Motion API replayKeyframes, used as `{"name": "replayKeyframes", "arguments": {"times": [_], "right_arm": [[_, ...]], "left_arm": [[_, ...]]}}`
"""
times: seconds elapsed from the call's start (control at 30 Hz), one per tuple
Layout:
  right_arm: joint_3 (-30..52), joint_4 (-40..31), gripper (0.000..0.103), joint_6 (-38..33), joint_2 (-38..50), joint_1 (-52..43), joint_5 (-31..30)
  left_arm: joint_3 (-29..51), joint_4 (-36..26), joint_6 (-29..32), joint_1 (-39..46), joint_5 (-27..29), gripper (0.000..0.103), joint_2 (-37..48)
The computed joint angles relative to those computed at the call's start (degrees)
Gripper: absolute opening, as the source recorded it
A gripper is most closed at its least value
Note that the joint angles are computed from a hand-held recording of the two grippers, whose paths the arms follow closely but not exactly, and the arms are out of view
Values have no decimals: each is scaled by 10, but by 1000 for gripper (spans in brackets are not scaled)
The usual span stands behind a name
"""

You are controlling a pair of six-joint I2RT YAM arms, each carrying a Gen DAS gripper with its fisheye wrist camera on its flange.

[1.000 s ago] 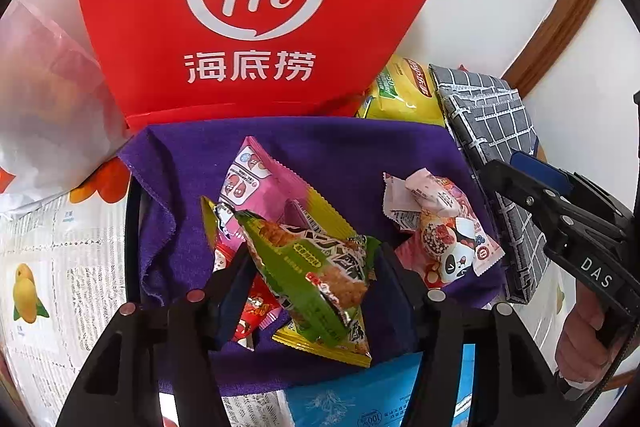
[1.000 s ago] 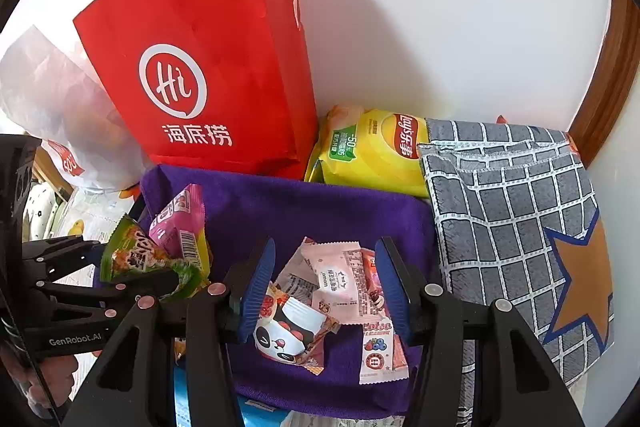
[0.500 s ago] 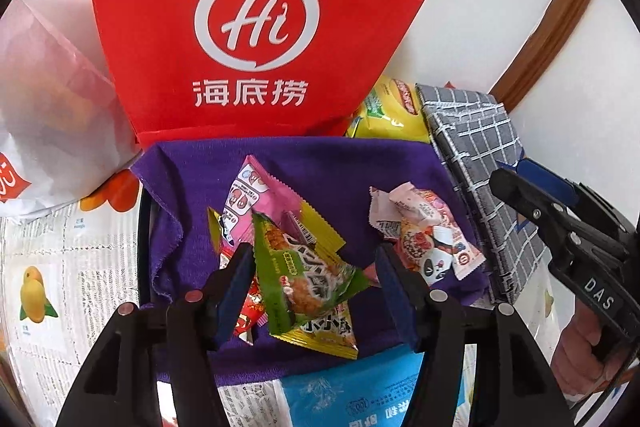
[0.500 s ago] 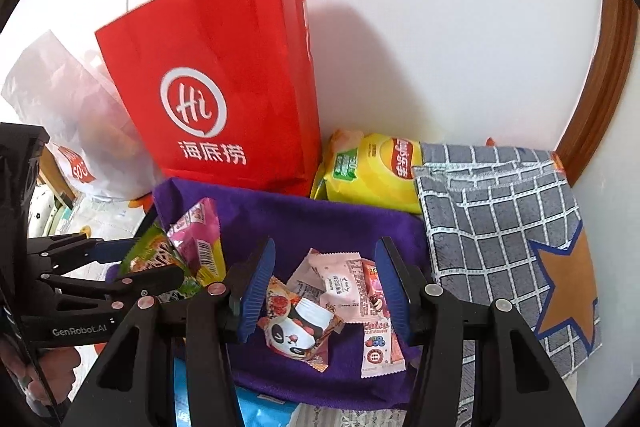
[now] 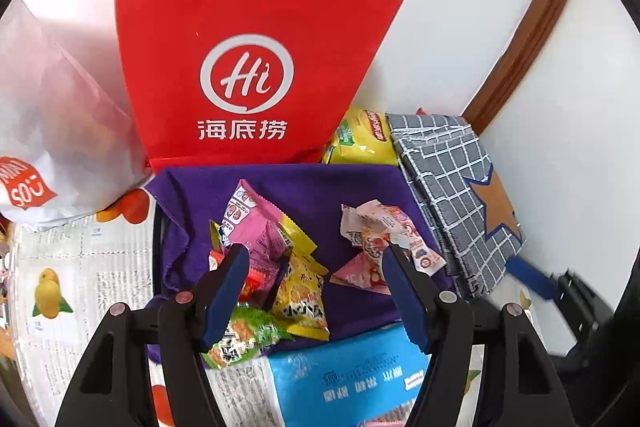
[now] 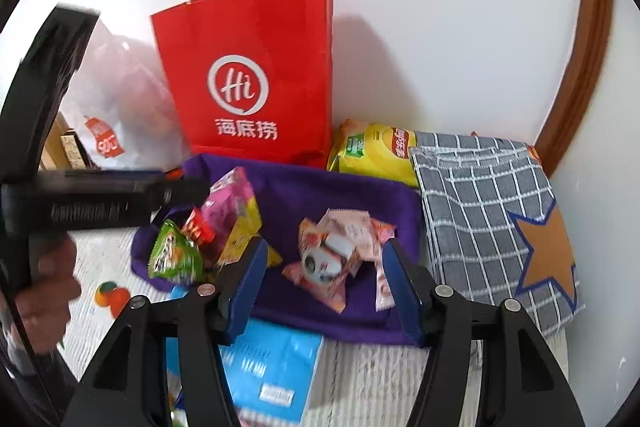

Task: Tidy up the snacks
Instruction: 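Move both tools back toward the snacks in front of the tissue pack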

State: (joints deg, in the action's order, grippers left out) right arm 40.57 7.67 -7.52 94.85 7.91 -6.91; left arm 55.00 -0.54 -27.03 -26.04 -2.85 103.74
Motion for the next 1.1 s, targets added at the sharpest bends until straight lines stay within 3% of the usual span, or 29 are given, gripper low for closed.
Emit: {"name": "replayKeyframes", "arguments": {"times": [0.2,0.33,0.7,0.93,1.1], "right_arm": [[-94,20,62,2,-55,-14,-5],[-141,38,62,10,-50,-28,-39],[-240,166,62,37,54,13,-34],[-285,283,62,68,155,21,-71],[-283,331,62,105,205,62,-48]], "left_arm": [[-61,-6,-3,-19,-31,69,-49],[-122,0,-21,-25,-53,69,-97],[-238,13,-53,-75,-103,69,-170],[-310,70,-76,-98,-100,69,-173],[-355,129,-89,-99,-80,69,-152]]}}
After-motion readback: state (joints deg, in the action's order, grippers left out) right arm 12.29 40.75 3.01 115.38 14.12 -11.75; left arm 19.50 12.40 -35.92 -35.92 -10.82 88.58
